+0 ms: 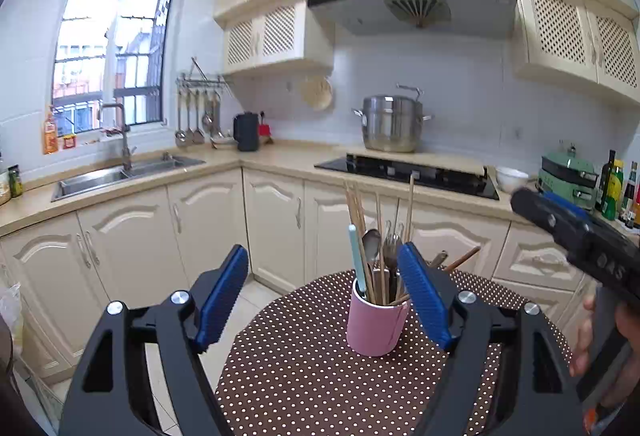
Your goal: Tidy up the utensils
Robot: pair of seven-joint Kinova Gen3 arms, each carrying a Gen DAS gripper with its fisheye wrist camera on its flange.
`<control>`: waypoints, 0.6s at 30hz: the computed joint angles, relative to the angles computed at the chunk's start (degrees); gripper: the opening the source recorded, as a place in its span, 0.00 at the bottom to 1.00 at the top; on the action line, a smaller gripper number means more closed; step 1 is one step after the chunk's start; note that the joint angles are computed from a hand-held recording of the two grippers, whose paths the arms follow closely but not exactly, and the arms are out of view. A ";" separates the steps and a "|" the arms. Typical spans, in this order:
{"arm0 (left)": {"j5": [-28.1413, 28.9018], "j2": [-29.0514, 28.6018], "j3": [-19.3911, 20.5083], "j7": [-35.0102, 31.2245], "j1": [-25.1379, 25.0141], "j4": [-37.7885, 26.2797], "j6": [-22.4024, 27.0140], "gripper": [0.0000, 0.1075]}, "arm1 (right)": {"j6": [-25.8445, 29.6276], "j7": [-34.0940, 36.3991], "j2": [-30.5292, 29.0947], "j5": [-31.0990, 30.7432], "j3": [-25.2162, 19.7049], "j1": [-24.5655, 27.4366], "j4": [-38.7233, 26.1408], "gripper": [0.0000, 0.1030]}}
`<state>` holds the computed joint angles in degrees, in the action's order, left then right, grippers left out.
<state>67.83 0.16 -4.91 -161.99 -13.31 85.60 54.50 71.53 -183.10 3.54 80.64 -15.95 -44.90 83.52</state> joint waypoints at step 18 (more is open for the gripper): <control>6.04 -10.52 -11.96 -11.62 -1.11 10.73 10.74 0.81 | 25.69 3.87 7.27 3.82 -0.80 -21.63 -8.91 0.88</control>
<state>73.87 -10.37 -16.86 -173.61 -14.42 96.33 65.24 97.23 -179.23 10.80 84.46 -16.75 -66.53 74.61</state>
